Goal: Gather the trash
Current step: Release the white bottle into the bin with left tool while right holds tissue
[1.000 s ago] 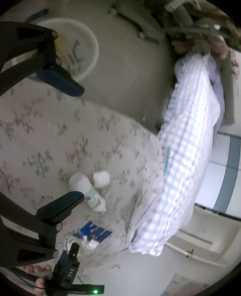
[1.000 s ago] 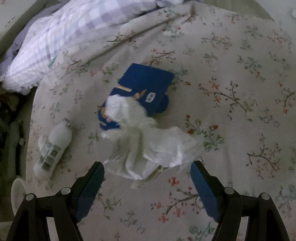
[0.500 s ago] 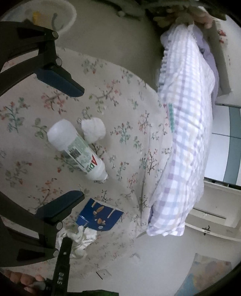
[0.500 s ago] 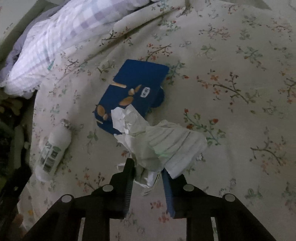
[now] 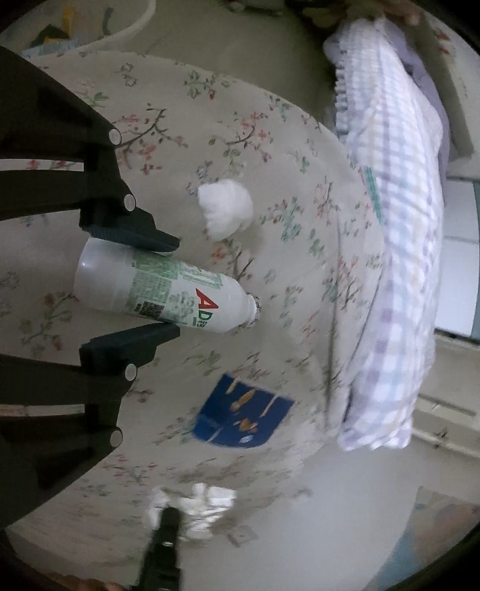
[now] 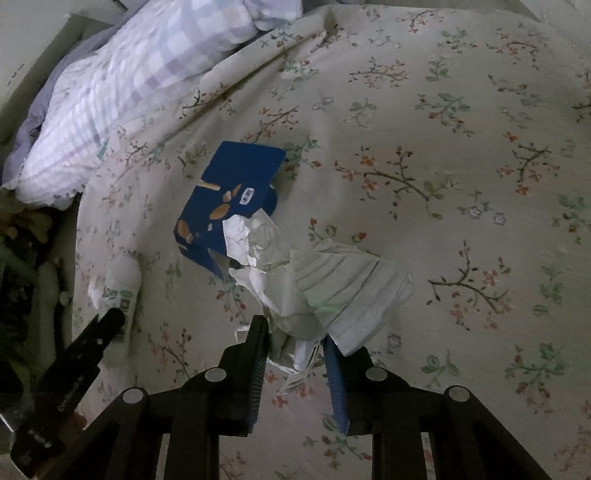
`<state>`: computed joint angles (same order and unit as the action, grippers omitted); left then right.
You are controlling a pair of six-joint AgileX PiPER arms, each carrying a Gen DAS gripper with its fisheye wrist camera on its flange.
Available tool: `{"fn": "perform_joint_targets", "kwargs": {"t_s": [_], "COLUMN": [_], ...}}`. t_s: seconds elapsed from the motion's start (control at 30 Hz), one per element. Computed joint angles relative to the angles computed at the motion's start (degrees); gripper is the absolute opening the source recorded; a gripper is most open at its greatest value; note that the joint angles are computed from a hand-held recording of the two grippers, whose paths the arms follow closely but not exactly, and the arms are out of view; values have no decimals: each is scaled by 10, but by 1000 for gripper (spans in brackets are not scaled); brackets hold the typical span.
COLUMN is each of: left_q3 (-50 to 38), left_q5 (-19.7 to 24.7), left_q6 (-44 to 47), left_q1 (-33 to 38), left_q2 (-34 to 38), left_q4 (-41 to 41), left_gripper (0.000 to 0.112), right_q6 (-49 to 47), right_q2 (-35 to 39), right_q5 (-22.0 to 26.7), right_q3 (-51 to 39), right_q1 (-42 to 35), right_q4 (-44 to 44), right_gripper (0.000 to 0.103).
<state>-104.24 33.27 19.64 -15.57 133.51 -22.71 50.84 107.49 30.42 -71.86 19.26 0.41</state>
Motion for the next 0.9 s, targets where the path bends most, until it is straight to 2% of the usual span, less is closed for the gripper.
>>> {"fn": "perform_joint_targets", "kwargs": {"t_s": [0.17,0.33,0.77,0.9], "left_q3": [50,116,232,269], "left_q5": [5,9,50,46], "left_q6": [-20,-19,72,93], "left_q1": [-17,-15,37,55], "left_q2": [-37,-79,-153,-178], "left_q4": [63,80,20,14], "left_gripper": [42,41,40,40], "right_q6": [8,13,44,49], "right_q2": [-19,-30,-30,-26], "right_q5": [2,9,28,31], "right_q3": [16,26,20,8], "right_q1": [1,5,49,71], "right_q4": [-16,-34,-55,-49], "right_gripper": [27,27,27,27]}}
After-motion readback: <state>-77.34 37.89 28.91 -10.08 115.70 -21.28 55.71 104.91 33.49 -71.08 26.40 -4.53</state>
